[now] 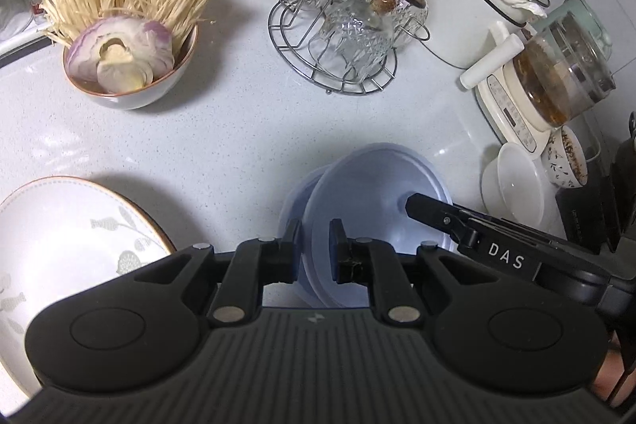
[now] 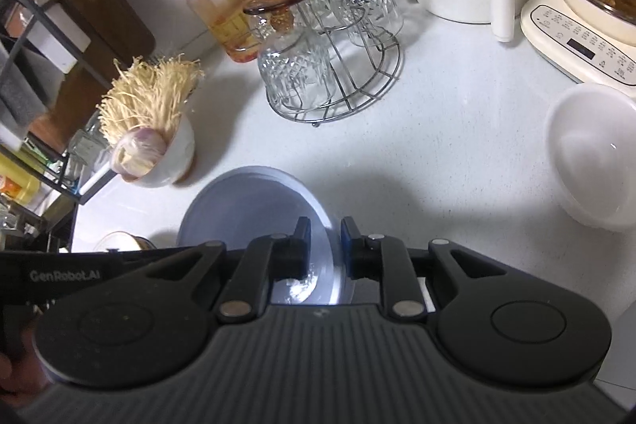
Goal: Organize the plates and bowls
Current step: 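Lower the blue bowl into the other blue bowl and open the right tool, then move the right tool toward the white ceramic bowl by the tea maker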
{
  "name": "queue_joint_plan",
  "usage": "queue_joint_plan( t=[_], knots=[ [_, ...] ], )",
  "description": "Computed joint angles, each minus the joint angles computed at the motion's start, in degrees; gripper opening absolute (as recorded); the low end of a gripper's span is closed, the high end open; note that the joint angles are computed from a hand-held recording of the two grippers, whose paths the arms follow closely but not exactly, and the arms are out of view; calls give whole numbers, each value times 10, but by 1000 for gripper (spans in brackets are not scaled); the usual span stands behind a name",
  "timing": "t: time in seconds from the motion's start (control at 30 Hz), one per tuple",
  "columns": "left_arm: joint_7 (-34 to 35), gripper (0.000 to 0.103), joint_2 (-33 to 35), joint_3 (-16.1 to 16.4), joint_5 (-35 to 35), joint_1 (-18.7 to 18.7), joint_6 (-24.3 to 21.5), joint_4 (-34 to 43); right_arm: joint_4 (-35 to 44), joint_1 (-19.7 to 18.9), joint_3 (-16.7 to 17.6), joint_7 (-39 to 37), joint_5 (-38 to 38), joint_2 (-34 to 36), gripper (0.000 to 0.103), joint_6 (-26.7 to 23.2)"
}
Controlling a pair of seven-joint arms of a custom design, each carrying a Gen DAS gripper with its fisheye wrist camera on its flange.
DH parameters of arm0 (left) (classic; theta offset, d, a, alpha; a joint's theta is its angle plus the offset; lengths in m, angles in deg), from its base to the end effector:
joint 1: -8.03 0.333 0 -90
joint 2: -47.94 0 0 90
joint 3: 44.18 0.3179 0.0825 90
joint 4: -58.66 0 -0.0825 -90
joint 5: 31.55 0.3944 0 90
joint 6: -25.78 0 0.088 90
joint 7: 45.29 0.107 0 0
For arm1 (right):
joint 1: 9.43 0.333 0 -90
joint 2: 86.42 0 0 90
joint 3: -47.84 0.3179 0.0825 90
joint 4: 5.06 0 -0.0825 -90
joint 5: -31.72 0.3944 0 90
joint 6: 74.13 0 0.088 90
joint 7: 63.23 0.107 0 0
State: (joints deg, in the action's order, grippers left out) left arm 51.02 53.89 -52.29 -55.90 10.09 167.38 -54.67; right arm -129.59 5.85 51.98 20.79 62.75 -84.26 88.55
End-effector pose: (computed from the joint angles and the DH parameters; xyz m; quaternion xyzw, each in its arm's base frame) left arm 0.6181 -0.0622 0.4546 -0.7082 0.6593 -0.2519 0.0156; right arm 0.5651 0.1704 0.4372 -0.6576 0.6744 -0.0619 0.3300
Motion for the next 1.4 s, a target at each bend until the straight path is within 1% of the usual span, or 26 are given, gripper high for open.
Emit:
queue_joint_plan(
  t=[0.03,0.1,0.17,0.2,0.23,0.27,0.33,0.4,0.6,0.73,0.8,0.9,1.0,1.13,1.3,1.4],
  knots=[
    [3,15,0,-1,-5,1,1,0,-2,1,0,9,-10,-1,20,5],
    [7,16,-2,0,-6,2,0,0,-4,1,2,-7,5,-3,21,10],
    [21,22,-5,0,-13,3,-2,1,-9,2,1,-13,-1,-8,22,20],
    [26,29,-9,0,-13,3,-1,0,-13,4,1,-1,-18,-12,33,28],
    [29,33,-13,0,-10,2,3,-2,-16,5,0,11,-33,-14,42,38],
    [34,34,-17,1,-11,1,7,-4,-20,6,1,17,-38,-18,55,50],
    [44,34,-26,3,-20,0,11,-8,-22,7,0,21,-45,-26,55,55],
    [50,34,-36,5,-32,-2,20,-12,-25,7,0,42,-66,-34,55,63],
    [87,34,-72,14,-46,-16,50,-22,-53,-8,9,149,-169,-75,55,98],
    [90,34,-93,21,-13,-27,60,-30,-70,-44,36,236,-260,-106,55,112],
    [103,34,-103,28,-23,-32,56,-34,-78,-66,52,275,-300,-121,55,117],
    [117,34,-123,36,-33,-40,60,-47,-91,-94,74,316,-339,-144,55,124],
    [125,34,-140,45,-48,-47,63,-60,-106,-121,96,343,-366,-167,55,134],
    [132,34,-152,55,-62,-57,65,-70,-119,-148,120,363,-384,-189,55,136],
    [137,34,-160,58,-67,-68,60,-72,-134,-163,130,370,-382,-215,55,135],
    [141,34,-162,57,-71,-75,59,-69,-143,-154,120,364,-365,-229,55,138]
  ],
)
